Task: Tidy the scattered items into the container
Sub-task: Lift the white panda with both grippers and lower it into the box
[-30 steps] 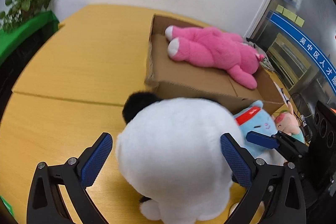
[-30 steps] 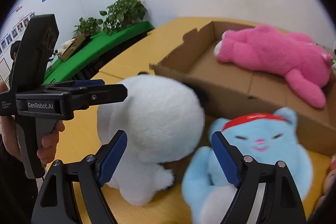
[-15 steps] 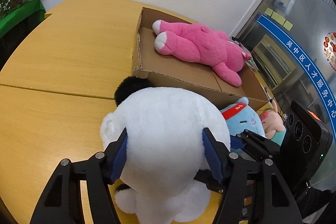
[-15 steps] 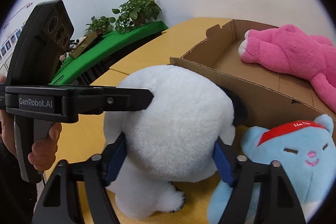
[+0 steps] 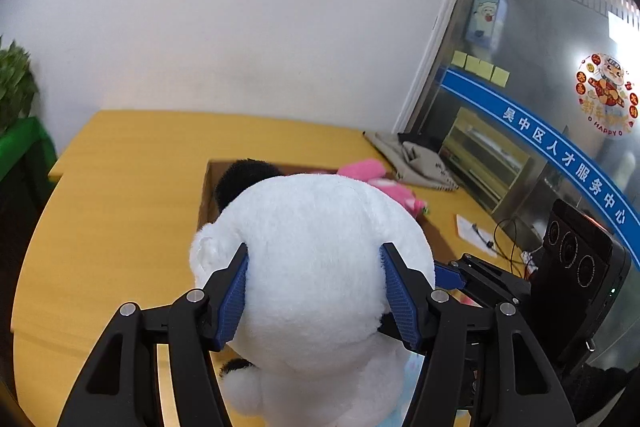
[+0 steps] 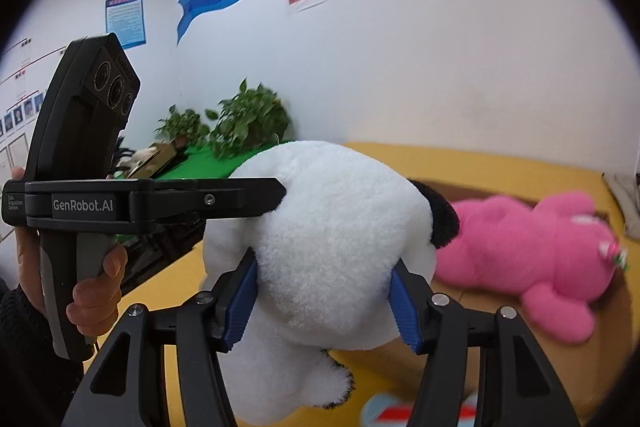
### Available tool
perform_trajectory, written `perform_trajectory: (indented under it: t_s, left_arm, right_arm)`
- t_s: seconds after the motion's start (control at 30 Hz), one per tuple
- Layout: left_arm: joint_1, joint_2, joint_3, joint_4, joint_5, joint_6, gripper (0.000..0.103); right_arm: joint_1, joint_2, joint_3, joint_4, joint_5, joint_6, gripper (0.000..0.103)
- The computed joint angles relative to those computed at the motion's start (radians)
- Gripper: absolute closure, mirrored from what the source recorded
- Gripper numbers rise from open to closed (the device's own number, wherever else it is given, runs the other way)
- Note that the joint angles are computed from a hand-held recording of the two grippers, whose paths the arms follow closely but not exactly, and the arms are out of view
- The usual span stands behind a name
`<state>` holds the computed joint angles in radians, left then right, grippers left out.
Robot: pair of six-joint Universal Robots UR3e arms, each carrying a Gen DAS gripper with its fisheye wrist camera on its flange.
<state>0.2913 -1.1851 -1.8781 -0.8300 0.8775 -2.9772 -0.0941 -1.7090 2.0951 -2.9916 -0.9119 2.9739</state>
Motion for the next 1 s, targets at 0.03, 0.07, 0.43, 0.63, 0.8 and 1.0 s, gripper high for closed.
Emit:
perform_trajectory:
  t_s: [0.03,0.07,0.43,0.63,0.8,1.0]
  left_arm:
    - [-0.025,-0.078,0.054,0.039,0.014,-0.017,0.037]
    - [-0.052,-0.161,0.113,0.075,0.034,-0.031,0.037]
    - [-0.147,-0.704,0.363,0.106,0.144,-0.044,0.035]
    - [-0.111,-0.623,0.159,0.199,0.145,-0.057,0.034]
    - [-0.169,-0.585,0.137,0.209,0.239,-0.135,0.034]
    - [-0.205,-0.527,0.109,0.169,0.317,-0.161,0.028]
  right_arm:
    - [-0.005,0.039,-0.049,-0.005,-0.007,0.007,0.044]
    - [-0.007,0.087,-0.103,-0.011,-0.017,0.014,0.044]
    - [0.038,0.580,-0.515,0.183,-0.120,0.086,0.044]
    - [0.057,0.641,-0.626,0.434,-0.103,0.017,0.045]
    - [0.097,0.637,-0.624,0.463,-0.167,0.003,0.043]
    - [0.073,0.564,-0.546,0.476,-0.191,0.002,0.018]
